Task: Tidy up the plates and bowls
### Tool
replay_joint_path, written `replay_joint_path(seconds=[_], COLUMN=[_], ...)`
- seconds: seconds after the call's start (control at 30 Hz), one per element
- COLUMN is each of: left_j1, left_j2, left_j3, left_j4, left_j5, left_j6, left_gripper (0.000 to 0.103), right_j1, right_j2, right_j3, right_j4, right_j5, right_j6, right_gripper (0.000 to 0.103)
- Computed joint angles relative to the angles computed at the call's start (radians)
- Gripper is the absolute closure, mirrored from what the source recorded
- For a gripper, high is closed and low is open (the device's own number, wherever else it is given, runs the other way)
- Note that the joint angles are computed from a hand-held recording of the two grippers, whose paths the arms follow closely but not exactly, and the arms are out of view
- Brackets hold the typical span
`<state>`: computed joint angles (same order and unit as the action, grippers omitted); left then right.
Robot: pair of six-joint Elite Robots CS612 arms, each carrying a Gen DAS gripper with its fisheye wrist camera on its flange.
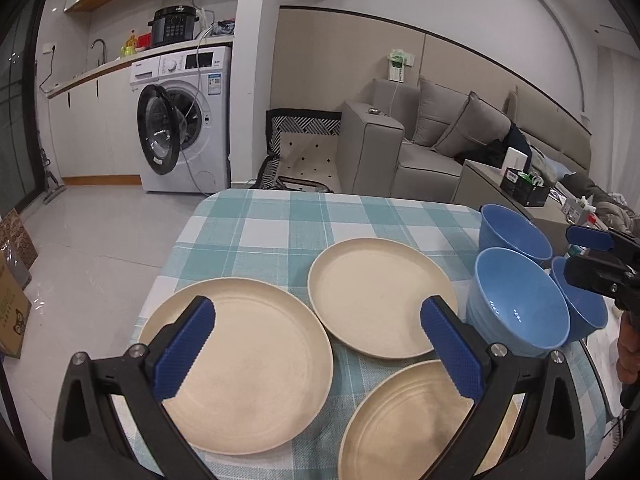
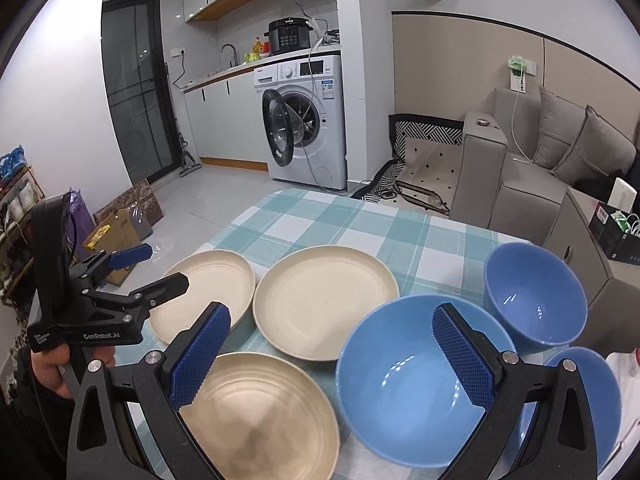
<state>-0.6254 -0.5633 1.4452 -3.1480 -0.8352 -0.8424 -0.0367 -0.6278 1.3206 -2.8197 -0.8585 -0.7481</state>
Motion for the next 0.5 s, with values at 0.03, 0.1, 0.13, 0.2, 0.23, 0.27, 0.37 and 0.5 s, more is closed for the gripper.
replay_joint_path(seconds=[0.03, 0.1, 0.13, 0.2, 0.23, 0.27, 0.37, 0.5], left_j1=[0.002, 0.009, 0.014, 0.020, 0.023, 0.024, 0.032, 0.046], left_j2=[0.001, 0.002, 0.004, 0.009, 0.012, 0.014, 0.022, 0.028], left_j3=[-0.006, -0.016, -0.022, -0.033, -0.042, -0.050, -0.077, -0.097], left_j4=[0.015, 0.031, 0.026, 0.016, 0.023, 0.034, 0.068, 0.079], left_j5=[0.005, -0.001, -0.014, -0.033, -0.038, -0.036, -0.044, -0.079], left_j6=[-0.011, -0.025, -0.019, -0.002, 0.007, 0.013, 0.031, 0.032], left_gripper=[0.000, 0.000, 0.000, 0.000, 0.000, 0.000, 0.000, 0.000], right_j1=[0.002, 0.006, 0.009, 0.013, 0.016, 0.017, 0.023, 0.030], right_j2=[0.003, 0.011, 0.014, 0.024, 0.029, 0.034, 0.048, 0.062], right_j3=[-0.009, -0.034, -0.043, -0.070, -0.084, -0.094, -0.129, -0.174], right_j4=[0.006, 0.027, 0.035, 0.070, 0.083, 0.088, 0.109, 0.133], right_j5=[-0.005, -0.020, -0.028, -0.042, -0.049, -0.053, -0.070, -0.095], right_j6=[0.002, 0.005, 0.008, 0.009, 0.008, 0.010, 0.017, 0.043], right_gripper=[0.000, 0.000, 0.000, 0.000, 0.000, 0.000, 0.000, 0.000])
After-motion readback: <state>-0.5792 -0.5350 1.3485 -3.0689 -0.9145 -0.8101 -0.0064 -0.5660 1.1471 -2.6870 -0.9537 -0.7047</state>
